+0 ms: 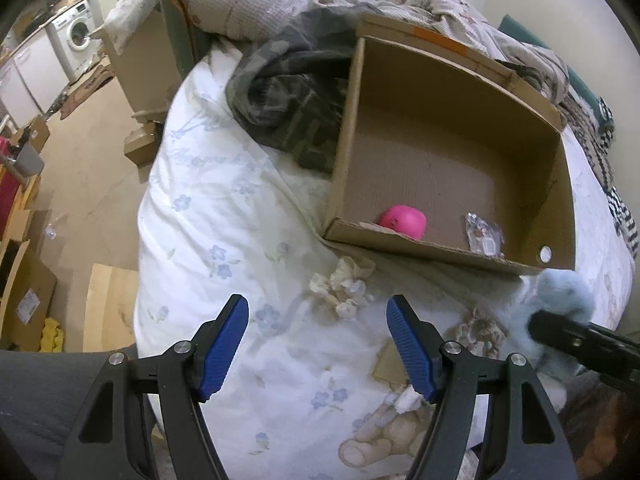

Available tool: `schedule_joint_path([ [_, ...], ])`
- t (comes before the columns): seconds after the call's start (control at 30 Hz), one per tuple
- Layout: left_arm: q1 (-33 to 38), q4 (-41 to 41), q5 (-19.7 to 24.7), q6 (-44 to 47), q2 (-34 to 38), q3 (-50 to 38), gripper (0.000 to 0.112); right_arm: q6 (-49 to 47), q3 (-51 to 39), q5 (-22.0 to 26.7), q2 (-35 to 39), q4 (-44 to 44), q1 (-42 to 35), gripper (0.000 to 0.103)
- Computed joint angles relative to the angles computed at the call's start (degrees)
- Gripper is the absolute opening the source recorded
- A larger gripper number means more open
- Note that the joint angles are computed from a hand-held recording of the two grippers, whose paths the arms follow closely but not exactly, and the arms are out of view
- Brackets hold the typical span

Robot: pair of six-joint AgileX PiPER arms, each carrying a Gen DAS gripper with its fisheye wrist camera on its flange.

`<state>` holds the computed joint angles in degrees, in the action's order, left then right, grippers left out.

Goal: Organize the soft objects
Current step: 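Grasp the light-blue plush toy with the right tool, then grasp the tan cylinder with left tool while right tool holds the plush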

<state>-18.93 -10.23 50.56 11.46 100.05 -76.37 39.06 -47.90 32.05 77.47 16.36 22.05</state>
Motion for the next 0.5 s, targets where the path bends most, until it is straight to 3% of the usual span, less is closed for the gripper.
schedule_joint_path([
  [0.17,-1.94,-0.91,1.83,1.51,1.67,-0.24,0.069,9.9,4.53,-2.14,-2.52,-7.24,4.05,0.026],
  [0.33,-5.71,-1.03,4.63,2.6,5.44,-1.18,0.069,11.44,8.67,-3.25,-5.47,-7.43,3.42,0.026],
  [0.43,-8.19,-0.52,6.23,3.14,8.62,-2.21,0.058,11.88,9.31,-2.88,-6.61,-7.92,2.83,0.026],
  [0.5,-9.89,0.76,6.61,2.67,10.76,-2.94,0.041,11.06,10.09,-3.05,-6.97,-6.8,1.93,0.026],
])
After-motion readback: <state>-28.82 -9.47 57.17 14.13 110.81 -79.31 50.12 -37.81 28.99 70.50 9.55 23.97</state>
